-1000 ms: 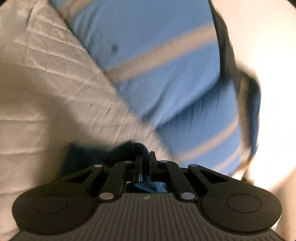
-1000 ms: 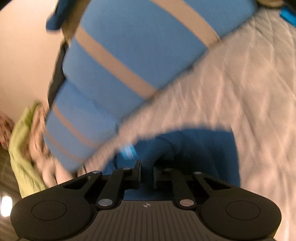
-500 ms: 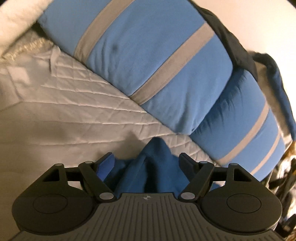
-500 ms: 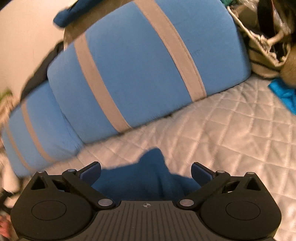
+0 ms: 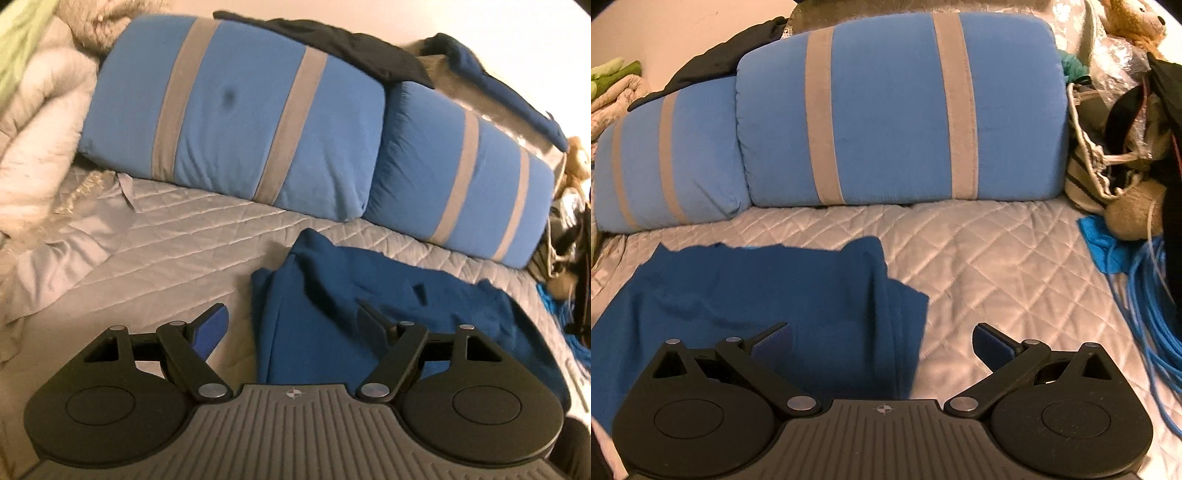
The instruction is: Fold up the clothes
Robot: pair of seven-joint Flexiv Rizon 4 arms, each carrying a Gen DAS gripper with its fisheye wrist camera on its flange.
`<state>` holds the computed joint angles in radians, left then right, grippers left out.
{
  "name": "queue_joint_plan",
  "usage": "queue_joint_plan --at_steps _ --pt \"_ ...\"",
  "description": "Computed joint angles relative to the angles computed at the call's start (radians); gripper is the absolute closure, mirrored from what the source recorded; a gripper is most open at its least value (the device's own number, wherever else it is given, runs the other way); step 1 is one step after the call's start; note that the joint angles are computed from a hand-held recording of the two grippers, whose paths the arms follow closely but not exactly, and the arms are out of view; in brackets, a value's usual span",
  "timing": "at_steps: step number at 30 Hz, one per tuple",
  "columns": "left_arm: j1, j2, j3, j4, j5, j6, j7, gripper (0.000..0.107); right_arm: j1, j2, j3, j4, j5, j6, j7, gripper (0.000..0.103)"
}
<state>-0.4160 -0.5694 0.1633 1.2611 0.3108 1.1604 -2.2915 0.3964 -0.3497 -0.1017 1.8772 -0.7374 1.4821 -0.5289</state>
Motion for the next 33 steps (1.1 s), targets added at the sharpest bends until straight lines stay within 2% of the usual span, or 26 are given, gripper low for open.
queue_joint_plan --at_steps 4,10,14,19,28,31,33 --pt "-0.038 0.041 0.018 0.051 0.039 -0.013 -0.048 0.030 -0.043 0.049 0.064 0.059 0.071 -0.012 -0.039 0.000" --pt "-0.055 0.064 -0.005 0.102 0.081 -0.004 -0.050 0.030 -0.102 0.097 0.160 0.133 0.239 -0.012 -0.117 0.000" --pt "-0.059 0.068 -0.021 0.142 0.073 0.022 -0.080 0.030 -0.153 0.106 0.253 0.151 0.409 -0.016 -0.214 0.002" --pt "-0.060 0.054 -0.041 0.158 0.045 0.016 -0.061 0.030 -0.233 0.095 0.394 0.129 0.697 -0.047 -0.386 0.010" --pt "-0.089 0.037 -0.024 0.139 0.070 -0.006 -0.037 0.031 -0.454 0.027 0.675 0.001 1.353 -0.104 -0.762 0.021" --pt "-0.089 0.034 -0.024 0.133 0.070 -0.013 -0.039 0.031 -0.519 -0.014 0.751 -0.042 1.568 -0.054 -0.899 0.021" --pt "-0.085 0.032 -0.030 0.131 0.064 -0.020 -0.032 0.031 -0.616 -0.059 0.845 -0.100 1.765 -0.046 -1.049 0.032"
